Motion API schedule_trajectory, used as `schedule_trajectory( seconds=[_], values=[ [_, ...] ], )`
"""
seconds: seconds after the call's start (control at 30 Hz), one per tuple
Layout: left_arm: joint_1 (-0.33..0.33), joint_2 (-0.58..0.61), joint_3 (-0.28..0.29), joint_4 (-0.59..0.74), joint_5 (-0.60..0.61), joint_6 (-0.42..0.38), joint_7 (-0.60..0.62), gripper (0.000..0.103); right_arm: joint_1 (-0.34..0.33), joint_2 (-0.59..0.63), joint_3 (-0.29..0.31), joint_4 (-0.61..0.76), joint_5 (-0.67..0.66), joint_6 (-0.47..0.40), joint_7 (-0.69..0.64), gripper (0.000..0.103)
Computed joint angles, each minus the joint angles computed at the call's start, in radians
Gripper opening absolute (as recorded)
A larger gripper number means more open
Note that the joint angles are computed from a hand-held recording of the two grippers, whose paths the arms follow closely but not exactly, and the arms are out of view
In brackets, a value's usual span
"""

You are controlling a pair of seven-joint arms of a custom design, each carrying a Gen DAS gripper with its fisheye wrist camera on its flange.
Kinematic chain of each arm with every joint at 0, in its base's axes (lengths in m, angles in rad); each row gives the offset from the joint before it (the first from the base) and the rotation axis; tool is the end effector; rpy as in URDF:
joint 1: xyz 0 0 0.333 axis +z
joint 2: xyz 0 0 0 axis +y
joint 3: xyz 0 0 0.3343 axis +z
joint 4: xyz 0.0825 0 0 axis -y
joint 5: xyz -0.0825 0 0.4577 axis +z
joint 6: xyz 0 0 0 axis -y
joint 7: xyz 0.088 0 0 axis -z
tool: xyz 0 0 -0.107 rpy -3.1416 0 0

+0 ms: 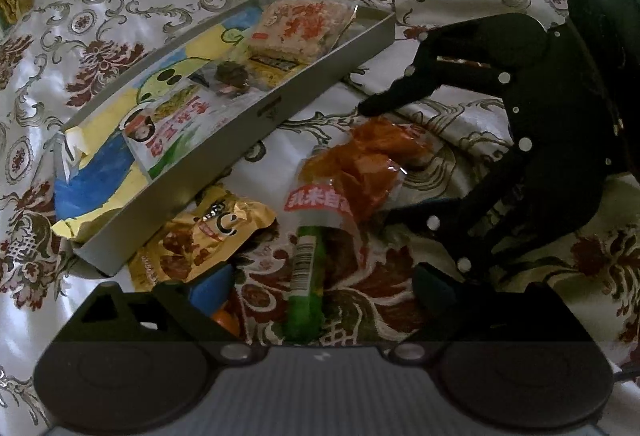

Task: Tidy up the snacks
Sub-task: 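Grasp the orange chips bag with the right tool while the left tool grasps the green tube, then lift both held snacks and carry them over the gray tray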

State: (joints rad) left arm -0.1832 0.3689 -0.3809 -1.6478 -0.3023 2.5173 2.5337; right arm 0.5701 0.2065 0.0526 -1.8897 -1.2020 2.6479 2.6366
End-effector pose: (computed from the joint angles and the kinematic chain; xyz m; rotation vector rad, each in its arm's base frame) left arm 0.6715 -0.3804 0.4574 -0.4224 2.7617 -0.8433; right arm 0.5625 0.4324 0.4257 -2.0896 1.2436 -1.0224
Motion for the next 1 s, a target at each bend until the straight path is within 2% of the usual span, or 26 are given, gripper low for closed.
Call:
schedule_trajectory(
  seconds=[0.03,0.27,0.37,0.5,0.6,0.67,0.77,0.83,1.0],
  values=[
    [-0.001,0.001,0.000,0.003,0.003,-0.006,0.002,0.098,0.006,0.001,-0.001,0.003,-0.014,-0.015,0.010,0.060],
    [-0.003,-0.003,0.001,0.010,0.004,-0.017,0.007,0.088,-0.004,-0.024,0.011,-0.015,0.040,-0.042,-0.073,0.048],
    [-0.009,-0.003,0.007,0.013,0.011,-0.014,-0.016,0.084,-0.016,-0.050,0.011,-0.038,0.054,-0.036,-0.038,0.039],
    [-0.019,0.008,0.017,0.026,0.025,-0.011,-0.074,0.081,-0.047,-0.092,0.012,-0.072,0.066,-0.007,0.093,0.038],
    [-0.028,0.025,0.023,0.046,0.045,-0.018,-0.134,0.073,-0.068,-0.105,0.019,-0.087,0.065,0.018,0.153,0.037],
    [-0.034,0.037,0.027,0.062,0.060,-0.027,-0.171,0.064,-0.078,-0.105,0.023,-0.090,0.062,0.030,0.177,0.037],
    [-0.021,0.059,0.011,0.100,0.043,-0.082,-0.181,0.050,-0.084,-0.102,0.027,-0.089,0.056,0.042,0.201,0.037],
    [-0.020,0.071,0.008,0.122,0.040,-0.113,-0.186,0.046,-0.085,-0.099,0.028,-0.085,0.056,0.042,0.206,0.037],
    [-0.034,0.106,0.019,0.178,0.044,-0.165,-0.262,0.046,-0.086,-0.098,0.029,-0.084,0.064,0.052,0.217,0.037]
  ],
)
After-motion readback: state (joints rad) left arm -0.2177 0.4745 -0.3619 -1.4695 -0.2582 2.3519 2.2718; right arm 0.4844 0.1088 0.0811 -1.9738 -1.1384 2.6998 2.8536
